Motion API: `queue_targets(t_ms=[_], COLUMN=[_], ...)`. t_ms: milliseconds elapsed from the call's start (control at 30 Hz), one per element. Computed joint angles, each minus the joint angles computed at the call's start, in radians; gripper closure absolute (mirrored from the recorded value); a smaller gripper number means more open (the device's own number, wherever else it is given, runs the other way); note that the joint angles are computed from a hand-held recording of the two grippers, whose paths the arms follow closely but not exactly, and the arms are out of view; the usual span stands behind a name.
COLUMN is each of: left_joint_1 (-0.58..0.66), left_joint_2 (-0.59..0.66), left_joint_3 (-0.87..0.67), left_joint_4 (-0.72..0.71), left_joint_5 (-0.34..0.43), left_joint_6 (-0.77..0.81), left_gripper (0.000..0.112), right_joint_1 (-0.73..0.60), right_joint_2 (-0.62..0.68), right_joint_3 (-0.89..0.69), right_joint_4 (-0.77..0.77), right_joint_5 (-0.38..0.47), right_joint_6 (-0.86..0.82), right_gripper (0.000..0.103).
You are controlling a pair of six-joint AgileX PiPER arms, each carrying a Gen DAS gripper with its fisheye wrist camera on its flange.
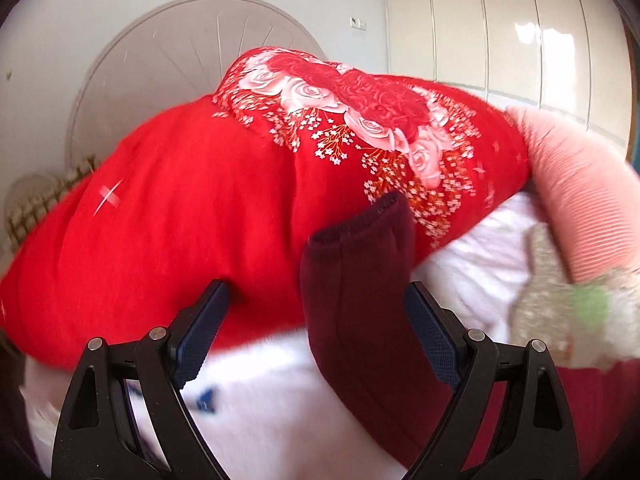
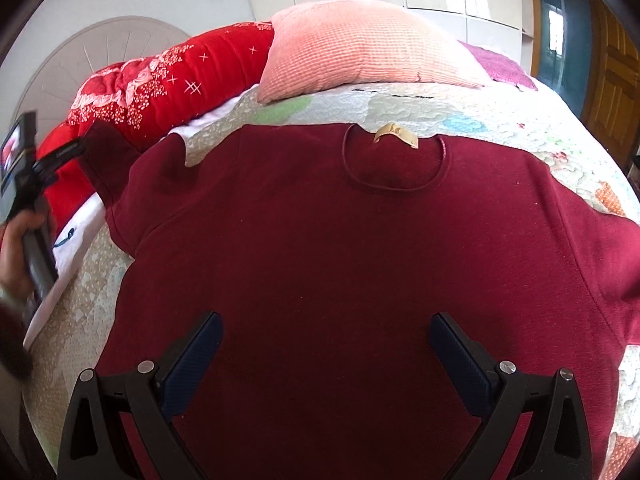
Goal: Fold small clothes
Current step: 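Grasp the sleeve cuff with the left tool and fold it across the body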
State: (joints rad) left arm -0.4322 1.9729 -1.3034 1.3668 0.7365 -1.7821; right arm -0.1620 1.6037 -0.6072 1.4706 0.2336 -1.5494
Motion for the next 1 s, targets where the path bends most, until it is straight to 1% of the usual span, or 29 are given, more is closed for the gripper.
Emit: queue_targets(t_ms=[33, 100, 167, 200, 233, 267, 333, 400, 433, 500, 567, 633, 700, 800, 933, 1000], left_joint_1=[0.006, 0.002, -0.007, -0.010, -0.002, 0.007, 0.046, 0.094, 0.107, 0.099, 0.069, 0.024, -0.045, -0.156, -0.304, -0.385], left_joint_2=[0.019, 0.037, 0.054, 0.061, 0.064, 0.056, 0.013, -0.043, -0.074, -0.120, -0.182, -0.225, -0.262, -0.291, -0.284, -0.242], left_joint_3=[-0.026, -0.037, -0.042, -0.052, -0.066, -0.065, -0.023, 0.020, 0.055, 0.109, 0.183, 0.224, 0.251, 0.253, 0.206, 0.148], left_joint_4=[-0.003, 0.047, 0.099, 0.096, 0.063, 0.047, 0.053, 0.001, -0.016, -0.006, 0.048, 0.056, -0.008, -0.060, -0.135, -0.203], left_joint_5=[0.008, 0.015, 0.013, 0.019, 0.005, -0.011, -0.106, -0.244, -0.300, -0.350, -0.395, -0.413, -0.419, -0.425, -0.420, -0.404], left_joint_6=[0.021, 0.013, 0.005, 0.034, 0.090, 0.105, 0.074, 0.090, 0.083, 0.053, -0.012, -0.035, 0.001, 0.012, 0.031, 0.081], left_gripper=[0.023, 0.023, 0.040, 0.070, 0.084, 0.085, 0.100, 0.103, 0.103, 0.103, 0.103, 0.103, 0.103, 0.103, 0.103, 0.103], right_joint_1=[0.002, 0.001, -0.004, -0.005, -0.006, -0.008, -0.011, -0.018, -0.022, -0.032, -0.038, -0.050, -0.065, -0.102, -0.161, -0.193], right_joint_2=[0.000, 0.000, 0.002, 0.004, 0.005, 0.001, -0.002, -0.007, -0.012, -0.030, -0.049, -0.075, -0.098, -0.130, -0.174, -0.192], right_joint_3=[0.000, 0.001, -0.002, -0.003, -0.004, -0.003, -0.001, -0.001, 0.000, 0.006, 0.014, 0.022, 0.029, 0.036, 0.045, 0.048], right_joint_4=[-0.008, -0.007, -0.014, -0.018, -0.019, -0.031, -0.028, -0.038, -0.049, -0.067, -0.068, -0.090, -0.119, -0.166, -0.199, -0.211], right_joint_5=[0.000, 0.003, 0.009, 0.010, 0.011, 0.013, 0.016, 0.023, 0.027, 0.037, 0.041, 0.046, 0.053, 0.075, 0.112, 0.131], right_joint_6=[0.005, 0.003, 0.010, 0.014, 0.015, 0.025, 0.021, 0.033, 0.045, 0.065, 0.067, 0.083, 0.111, 0.157, 0.182, 0.186], right_gripper=[0.001, 0.001, 0.001, 0.000, 0.001, 0.001, 0.001, 0.001, 0.001, 0.001, 0.001, 0.001, 0.001, 0.001, 0.001, 0.001])
